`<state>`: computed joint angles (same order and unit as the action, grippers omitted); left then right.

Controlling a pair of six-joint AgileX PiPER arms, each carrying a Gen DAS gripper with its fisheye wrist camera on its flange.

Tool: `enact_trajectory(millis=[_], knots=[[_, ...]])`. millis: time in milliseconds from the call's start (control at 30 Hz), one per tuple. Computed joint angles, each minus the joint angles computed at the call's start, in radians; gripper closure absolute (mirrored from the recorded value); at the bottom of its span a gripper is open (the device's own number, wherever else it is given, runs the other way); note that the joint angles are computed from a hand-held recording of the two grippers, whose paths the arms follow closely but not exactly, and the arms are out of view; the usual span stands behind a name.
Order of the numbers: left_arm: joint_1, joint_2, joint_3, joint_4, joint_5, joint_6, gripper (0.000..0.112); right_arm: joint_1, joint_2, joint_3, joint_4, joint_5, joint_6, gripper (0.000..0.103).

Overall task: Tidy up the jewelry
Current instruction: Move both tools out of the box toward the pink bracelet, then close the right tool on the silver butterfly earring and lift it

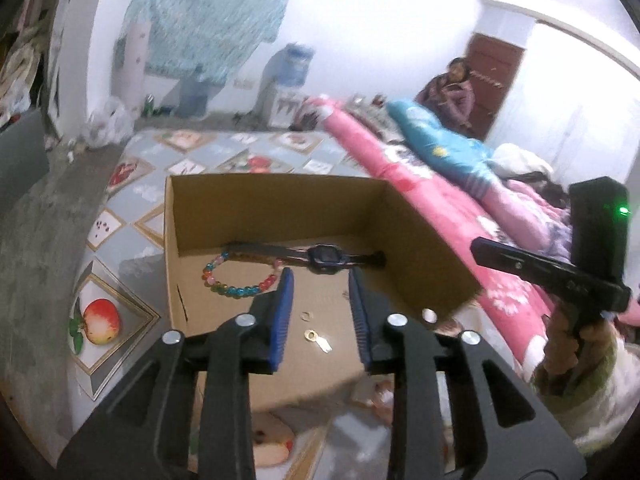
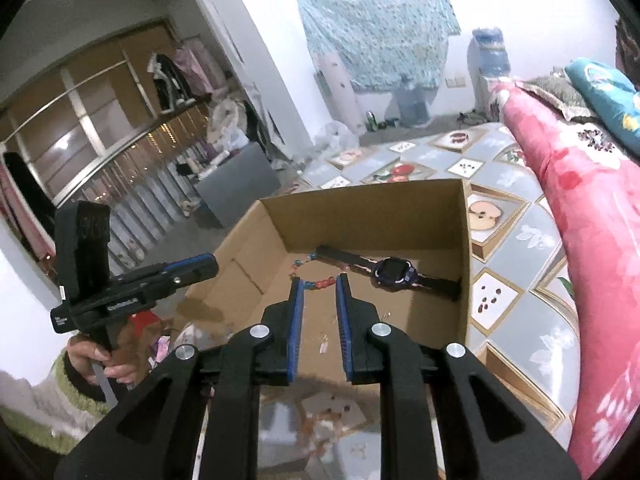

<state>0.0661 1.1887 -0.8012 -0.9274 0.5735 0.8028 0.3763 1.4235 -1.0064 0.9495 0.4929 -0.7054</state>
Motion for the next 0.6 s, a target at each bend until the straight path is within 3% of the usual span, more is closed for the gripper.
enact_trajectory(millis=[133,267,300,400,467,600], knots=[[0.051,-0.146,0.106,-0.1,0.118,0.143,0.08,-0.02,-0.116,0.148,0.075,0.014,-0.095,0.077],[0.07,-0.213,0.211,-0.188,0.251,0.256,0.072,-0.03,-0.145,0.261,0.086,0.018,-0.09,0.077],[0.034,-0.213,0.232,-0.186,0.233,0.253,0.072,-0.031,-0.133,0.281,0.082,0.012,-0.076,0.077],[-0.184,-0.147,0.265,-0.113,0.053,0.145,0.071,-0.006,-0.069,0.316,0.011,-0.05,0.043,0.077],[-0.293,-0.063,0.271,-0.148,-0.048,0.166,0.071,0.006,-0.032,0.333,0.033,-0.085,0.045,0.077],[-0.377,0.137,0.24,-0.359,-0.101,0.372,0.071,-0.003,0.011,0.349,0.178,-0.091,-0.072,0.077]])
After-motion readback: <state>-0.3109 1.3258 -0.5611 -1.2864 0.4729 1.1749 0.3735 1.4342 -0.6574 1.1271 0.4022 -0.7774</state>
